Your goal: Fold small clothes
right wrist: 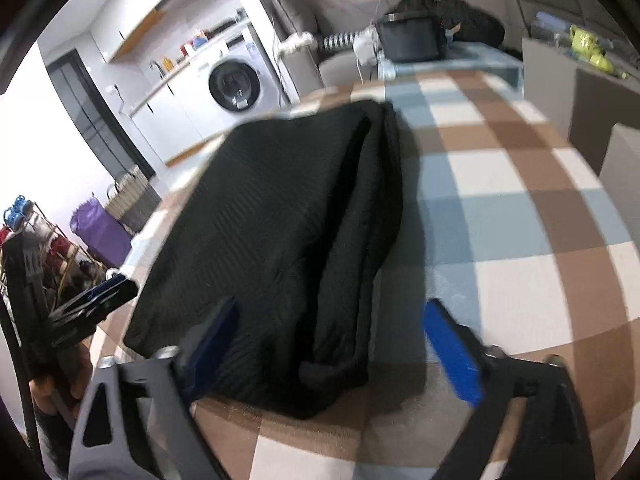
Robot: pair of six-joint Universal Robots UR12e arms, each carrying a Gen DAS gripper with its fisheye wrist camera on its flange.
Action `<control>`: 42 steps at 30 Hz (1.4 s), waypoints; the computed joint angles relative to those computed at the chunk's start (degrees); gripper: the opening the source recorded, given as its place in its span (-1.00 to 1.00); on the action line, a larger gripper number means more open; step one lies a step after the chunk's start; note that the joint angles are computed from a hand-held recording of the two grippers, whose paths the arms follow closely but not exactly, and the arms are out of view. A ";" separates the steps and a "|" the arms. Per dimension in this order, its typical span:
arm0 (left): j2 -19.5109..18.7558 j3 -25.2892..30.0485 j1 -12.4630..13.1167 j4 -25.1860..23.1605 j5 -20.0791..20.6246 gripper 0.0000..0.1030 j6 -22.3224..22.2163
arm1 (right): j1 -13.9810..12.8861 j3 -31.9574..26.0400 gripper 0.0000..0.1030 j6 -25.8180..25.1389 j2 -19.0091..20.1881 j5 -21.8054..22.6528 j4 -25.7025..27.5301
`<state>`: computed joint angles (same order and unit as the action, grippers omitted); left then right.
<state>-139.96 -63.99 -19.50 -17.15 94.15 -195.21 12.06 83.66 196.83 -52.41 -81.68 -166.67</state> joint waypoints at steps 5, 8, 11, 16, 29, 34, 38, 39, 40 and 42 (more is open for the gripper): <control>1.65 -4.28 -1.18 8.16 4.08 0.98 3.97 | 0.92 2.90 1.00 -5.05 -1.63 -2.26 -6.14; 2.24 -6.26 -1.62 11.65 4.22 0.98 4.86 | 1.16 4.78 1.00 -6.90 -2.17 -0.88 -10.41; 2.63 -8.36 -2.05 15.50 4.37 0.98 4.34 | 1.40 6.47 1.00 -6.84 -2.36 0.23 -14.54; 3.32 -10.76 -2.22 19.23 3.30 0.98 2.90 | 1.27 8.25 1.00 -4.80 -1.80 1.96 -20.45; 3.35 -12.40 -2.22 21.99 3.32 0.98 4.96 | 1.07 10.13 1.00 -4.79 -1.24 0.21 -28.20; 3.41 -12.71 -1.70 21.77 2.48 0.98 2.82 | 0.88 10.46 1.00 -2.72 -0.99 0.42 -30.21; 3.45 -12.76 -1.47 21.28 1.52 0.98 2.00 | 0.95 10.25 1.00 -3.14 -0.98 0.13 -29.43; 3.41 -12.78 -1.49 21.52 1.55 0.98 2.13 | 0.96 10.24 1.00 -3.11 -0.97 0.15 -29.54; 3.34 -12.80 -1.53 21.78 1.50 0.98 2.50 | 0.93 10.20 1.00 -3.04 -0.91 0.33 -29.63; 3.33 -12.73 -1.57 21.78 1.82 0.98 2.79 | 0.89 10.14 1.00 -2.93 -0.86 0.56 -29.54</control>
